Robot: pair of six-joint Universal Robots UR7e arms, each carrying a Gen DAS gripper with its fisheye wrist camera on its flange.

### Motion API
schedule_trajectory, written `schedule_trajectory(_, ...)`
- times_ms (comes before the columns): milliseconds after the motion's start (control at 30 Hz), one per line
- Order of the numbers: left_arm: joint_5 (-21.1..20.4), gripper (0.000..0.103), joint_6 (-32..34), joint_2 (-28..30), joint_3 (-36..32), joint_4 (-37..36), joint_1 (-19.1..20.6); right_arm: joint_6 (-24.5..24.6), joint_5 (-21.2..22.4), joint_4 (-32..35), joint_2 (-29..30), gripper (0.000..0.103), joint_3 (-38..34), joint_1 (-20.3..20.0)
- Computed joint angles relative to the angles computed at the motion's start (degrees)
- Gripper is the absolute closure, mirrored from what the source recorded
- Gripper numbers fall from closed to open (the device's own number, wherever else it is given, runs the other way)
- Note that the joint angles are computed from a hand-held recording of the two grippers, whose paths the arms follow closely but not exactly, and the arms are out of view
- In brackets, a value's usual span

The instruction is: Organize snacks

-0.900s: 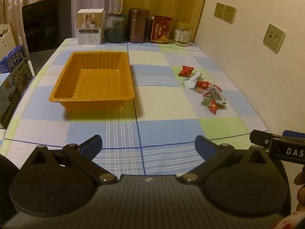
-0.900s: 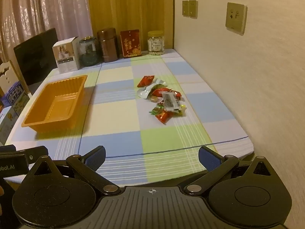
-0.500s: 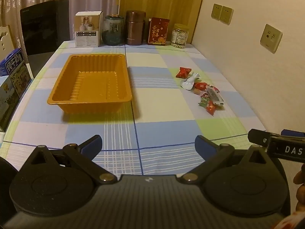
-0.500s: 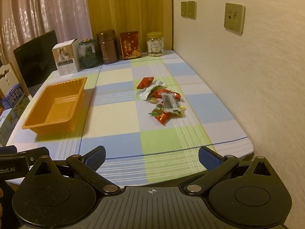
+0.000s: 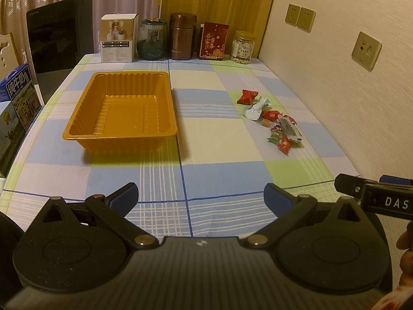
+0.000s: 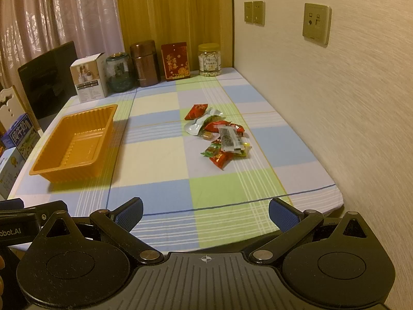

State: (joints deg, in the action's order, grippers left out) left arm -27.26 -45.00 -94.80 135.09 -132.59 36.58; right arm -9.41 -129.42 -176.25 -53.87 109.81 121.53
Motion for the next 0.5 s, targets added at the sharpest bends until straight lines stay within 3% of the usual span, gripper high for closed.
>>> schedule_trajectory(500,0.1,0.000,-0.3,0.0,0.3,-0.2,-0.1,-0.3,-0.2,-0.5,0.1,0.000,0.1,0.0)
